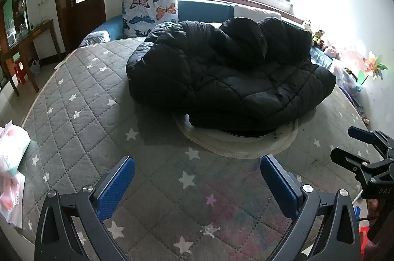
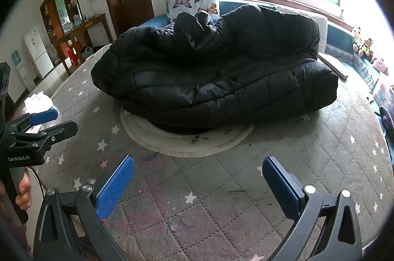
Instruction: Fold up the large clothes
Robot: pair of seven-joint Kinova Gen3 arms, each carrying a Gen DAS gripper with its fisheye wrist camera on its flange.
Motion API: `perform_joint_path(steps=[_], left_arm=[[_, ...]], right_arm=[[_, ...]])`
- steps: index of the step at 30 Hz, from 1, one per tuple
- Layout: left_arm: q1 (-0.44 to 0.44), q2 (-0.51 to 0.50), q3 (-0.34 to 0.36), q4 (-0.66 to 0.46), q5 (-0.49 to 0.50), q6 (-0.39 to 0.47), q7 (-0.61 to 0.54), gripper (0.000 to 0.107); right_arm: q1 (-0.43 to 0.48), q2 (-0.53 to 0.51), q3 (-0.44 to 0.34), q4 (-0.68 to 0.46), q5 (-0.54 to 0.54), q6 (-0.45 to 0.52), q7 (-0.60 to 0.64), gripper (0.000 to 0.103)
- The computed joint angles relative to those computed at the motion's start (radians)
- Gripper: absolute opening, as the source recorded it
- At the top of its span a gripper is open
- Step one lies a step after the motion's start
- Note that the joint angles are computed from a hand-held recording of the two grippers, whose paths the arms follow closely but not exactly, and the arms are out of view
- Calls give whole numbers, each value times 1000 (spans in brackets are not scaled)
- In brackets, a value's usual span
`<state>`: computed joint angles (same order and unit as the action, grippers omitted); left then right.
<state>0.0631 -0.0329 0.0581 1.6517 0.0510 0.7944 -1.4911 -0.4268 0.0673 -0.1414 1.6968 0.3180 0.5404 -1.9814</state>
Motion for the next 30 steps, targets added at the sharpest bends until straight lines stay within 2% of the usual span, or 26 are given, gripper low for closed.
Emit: perform_joint_path(steps=[30], left_arm=[[2,57,-1,-54,-9,33,-6,103]], right_arm=[[-3,53,14,-64,-73,34,101,103]])
